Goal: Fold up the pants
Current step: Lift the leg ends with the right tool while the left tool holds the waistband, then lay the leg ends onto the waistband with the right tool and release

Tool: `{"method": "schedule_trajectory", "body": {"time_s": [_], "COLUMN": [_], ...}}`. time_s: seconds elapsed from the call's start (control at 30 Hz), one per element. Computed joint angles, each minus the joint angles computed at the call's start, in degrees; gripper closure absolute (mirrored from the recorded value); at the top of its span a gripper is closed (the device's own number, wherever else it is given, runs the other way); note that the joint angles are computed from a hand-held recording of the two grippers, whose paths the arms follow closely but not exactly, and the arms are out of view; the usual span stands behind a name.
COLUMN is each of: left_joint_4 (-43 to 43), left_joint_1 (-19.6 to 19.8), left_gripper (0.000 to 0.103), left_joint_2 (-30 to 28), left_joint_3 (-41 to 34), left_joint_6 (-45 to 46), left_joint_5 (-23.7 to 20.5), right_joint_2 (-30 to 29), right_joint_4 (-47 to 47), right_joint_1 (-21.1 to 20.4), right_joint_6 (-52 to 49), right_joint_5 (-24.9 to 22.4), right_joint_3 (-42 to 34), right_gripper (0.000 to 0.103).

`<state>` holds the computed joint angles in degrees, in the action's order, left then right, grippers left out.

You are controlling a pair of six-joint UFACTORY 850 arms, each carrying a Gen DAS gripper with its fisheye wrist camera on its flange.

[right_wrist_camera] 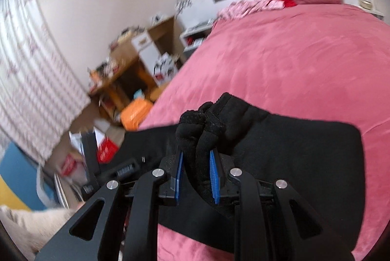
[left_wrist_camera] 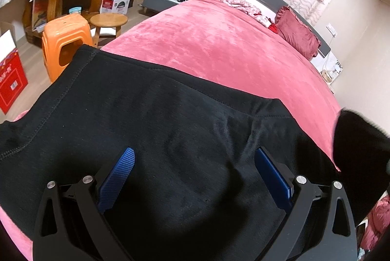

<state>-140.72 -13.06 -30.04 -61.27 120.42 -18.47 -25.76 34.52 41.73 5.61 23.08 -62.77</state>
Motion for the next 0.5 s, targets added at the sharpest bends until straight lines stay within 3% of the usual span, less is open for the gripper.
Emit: {"method": "schedule_trajectory", "body": {"time_s": [0.1,0.37,0.5], "left_joint_4": [0.9,4.6,6.7], "left_joint_1": [0.0,-0.4,-0.7], "left_gripper": [0.005,0.005,0.005], "left_joint_2": [0.0,-0.2,-0.1], "left_joint_3": [0.2,0.2,0.3], "left_joint_6": [-0.2,-1.2,-1.7], "left_joint_5": [-0.7,-2.5,-3.4], "right_joint_2": [-3.9,-9.6,-13.7], "right_joint_4": [-1.4,-5.2,-8.1], "right_joint_1": [-0.2,-0.1,-0.3], "right_joint_6": [0.2,1.2,1.5], "right_joint_5": [-3.6,-6.6,-11.7], "right_joint_3": [-3.3,-6.3,-9.9], "right_gripper": [0.085,0.081,0.078]}}
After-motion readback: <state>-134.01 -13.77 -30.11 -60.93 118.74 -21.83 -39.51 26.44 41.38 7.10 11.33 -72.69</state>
